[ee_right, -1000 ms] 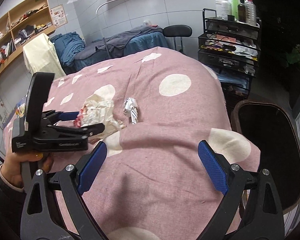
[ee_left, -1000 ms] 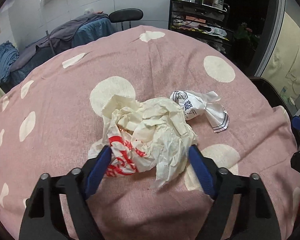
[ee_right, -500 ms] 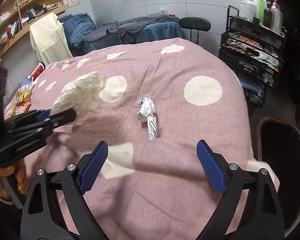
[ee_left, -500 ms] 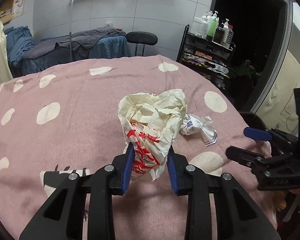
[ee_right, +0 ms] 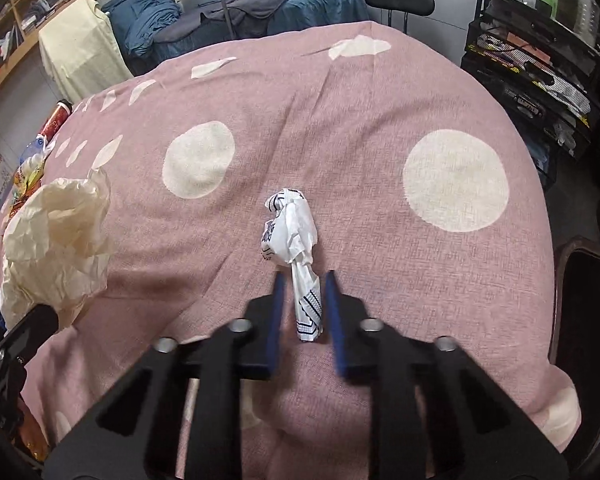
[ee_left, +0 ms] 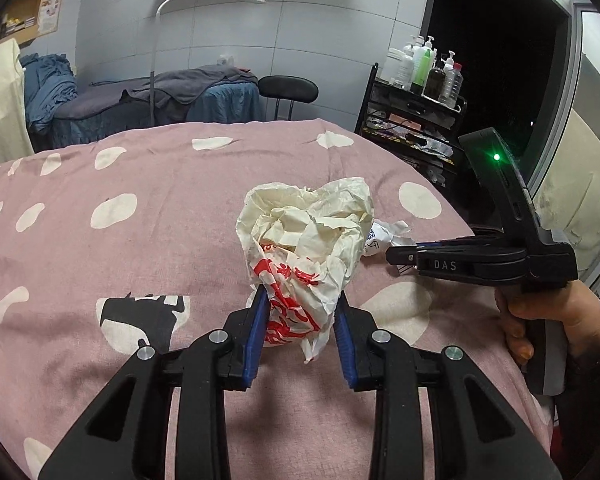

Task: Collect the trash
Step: 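Grasp the small white wrapper with the right tool while the left tool holds the bag, then carry the wrapper and bag to the bin and release both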

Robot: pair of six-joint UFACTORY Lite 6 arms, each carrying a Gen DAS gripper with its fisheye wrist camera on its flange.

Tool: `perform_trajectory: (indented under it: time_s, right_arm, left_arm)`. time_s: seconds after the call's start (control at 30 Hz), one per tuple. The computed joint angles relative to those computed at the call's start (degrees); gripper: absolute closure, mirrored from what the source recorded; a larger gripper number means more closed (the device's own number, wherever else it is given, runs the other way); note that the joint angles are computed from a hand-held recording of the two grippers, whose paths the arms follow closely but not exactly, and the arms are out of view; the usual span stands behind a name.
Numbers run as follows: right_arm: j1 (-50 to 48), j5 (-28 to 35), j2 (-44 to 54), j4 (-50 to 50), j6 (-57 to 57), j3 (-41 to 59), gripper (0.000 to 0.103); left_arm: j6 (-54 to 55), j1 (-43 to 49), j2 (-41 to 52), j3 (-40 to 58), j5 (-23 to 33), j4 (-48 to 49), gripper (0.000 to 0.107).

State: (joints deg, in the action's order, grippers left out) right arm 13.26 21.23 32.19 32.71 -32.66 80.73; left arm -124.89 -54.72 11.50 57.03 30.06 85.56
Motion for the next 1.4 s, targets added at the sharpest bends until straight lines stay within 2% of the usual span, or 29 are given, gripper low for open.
perform_trajectory:
  time_s: [0.17,0.27,0.4,0.57,0.8,1.17,1.4]
  right_arm:
    - [-0.9,-4.4,-5.0,16.2,-15.7,-6.8,0.095]
    - [-1.0,-4.9,-6.9,21.5,-21.4,-9.1,0.095]
    - [-1.4,-5.5,-8.7,23.9,-23.4,-10.3,0.095]
    - [-3.6,-4.2,-13.9,35.5,-35.2,-16.0,0.095]
    - [-8.8,-1.9,-26.4,49.9,-49.7,-28.3,0.095]
    - [-25.1,3.4,-45.0,53.3,-56.0,-43.4,0.095]
    - [-41.1,9.0,-46.9,49.3,-57.2,-45.9,0.095]
  left_arm:
    - [-1.0,-1.3,-0.1,0.0,0.8,0.9,0.076]
    - [-1.1,-2.1,0.2,0.6,1.5,1.2,0.076]
    - [-1.9,-3.0,-0.2,0.6,2.1,1.5,0.076]
    - [-2.6,-4.2,-0.6,0.2,3.0,1.9,0.076]
    - [-3.4,-6.2,1.7,3.0,2.9,3.0,0.076]
    - [0.7,-11.0,9.6,13.9,2.4,2.5,0.076]
    - [4.8,-13.2,16.2,22.7,0.6,0.8,0.076]
